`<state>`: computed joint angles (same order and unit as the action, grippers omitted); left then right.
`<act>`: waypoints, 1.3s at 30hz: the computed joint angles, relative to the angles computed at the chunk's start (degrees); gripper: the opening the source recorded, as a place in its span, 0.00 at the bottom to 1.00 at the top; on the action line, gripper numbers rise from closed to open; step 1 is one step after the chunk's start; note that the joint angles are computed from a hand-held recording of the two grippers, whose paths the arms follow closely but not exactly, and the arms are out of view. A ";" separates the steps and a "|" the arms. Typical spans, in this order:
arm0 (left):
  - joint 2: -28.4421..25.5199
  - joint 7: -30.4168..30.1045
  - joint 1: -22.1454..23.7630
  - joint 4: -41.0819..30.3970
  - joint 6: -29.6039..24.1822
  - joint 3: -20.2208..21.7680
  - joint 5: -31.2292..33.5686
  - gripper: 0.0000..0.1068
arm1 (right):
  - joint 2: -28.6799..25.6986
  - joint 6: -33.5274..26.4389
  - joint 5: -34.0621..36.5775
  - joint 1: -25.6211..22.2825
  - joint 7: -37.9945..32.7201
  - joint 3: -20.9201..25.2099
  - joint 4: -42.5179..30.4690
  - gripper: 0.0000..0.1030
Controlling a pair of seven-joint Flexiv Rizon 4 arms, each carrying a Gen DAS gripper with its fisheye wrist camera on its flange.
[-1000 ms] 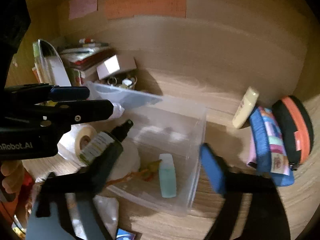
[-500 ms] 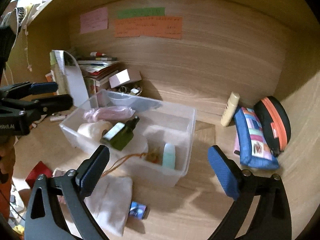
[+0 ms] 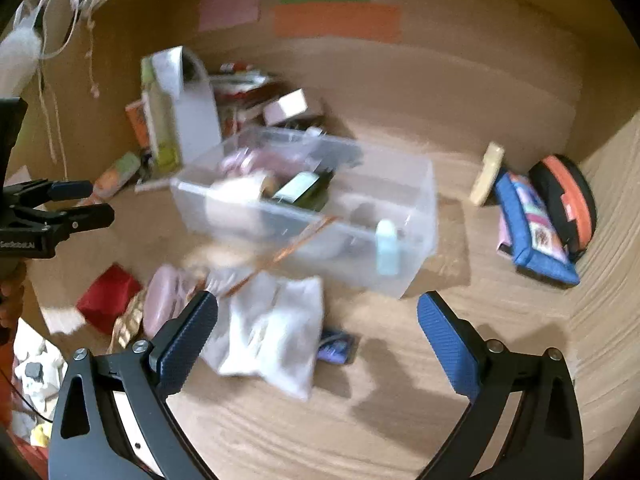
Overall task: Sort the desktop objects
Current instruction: 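Withdraw both tools from the bin toward the red velvet square and white pouch, then grasp the red velvet square with the left tool while the right tool grasps the white drawstring pouch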
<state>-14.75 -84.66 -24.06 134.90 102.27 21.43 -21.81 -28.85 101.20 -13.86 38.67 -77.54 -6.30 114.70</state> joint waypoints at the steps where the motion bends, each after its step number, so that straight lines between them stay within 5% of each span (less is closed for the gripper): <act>1: 0.64 -0.40 2.62 1.27 0.42 -2.67 0.69 0.84 | -0.05 -0.38 -0.17 0.29 -0.15 -0.05 0.27 0.97; 8: 2.19 -2.89 14.58 6.21 1.91 -15.26 5.46 0.84 | -1.16 -3.80 -2.66 -0.45 0.03 2.04 0.21 0.97; 16: -0.23 -3.70 13.05 4.58 -1.73 -14.51 7.18 0.84 | -3.48 -8.34 -6.16 -2.49 1.74 4.67 -3.30 0.97; 21: -1.56 -3.89 18.05 3.14 -3.97 -18.75 9.02 0.84 | -5.25 -11.73 -7.48 -5.70 2.32 8.45 -6.52 0.97; 24: -2.11 -3.83 22.40 3.13 -3.85 -22.60 9.52 0.84 | -6.77 -14.59 -7.19 -9.54 1.01 13.16 -9.19 0.97; 27: -2.51 -4.79 24.68 3.56 -1.85 -24.43 10.14 0.84 | -9.40 -20.13 -3.56 -16.77 -3.39 22.80 -13.77 0.96; 29: -3.24 -5.60 21.29 3.10 -0.85 -20.98 10.23 0.81 | -10.56 -21.85 -0.91 -18.95 -5.93 25.89 -15.74 0.95; 31: -4.14 -6.25 15.75 2.26 -0.38 -15.35 10.28 0.74 | -11.18 -22.82 1.31 -20.04 -8.16 27.52 -16.92 0.82; 34: -4.50 -5.54 14.61 2.32 0.72 -14.30 9.56 0.62 | -10.59 -22.05 2.28 -18.52 -9.65 25.77 -16.30 0.64; 39: -3.96 -5.90 20.11 3.57 2.63 -18.97 10.83 0.39 | -10.22 -20.42 3.23 -17.76 -10.61 24.59 -15.76 0.48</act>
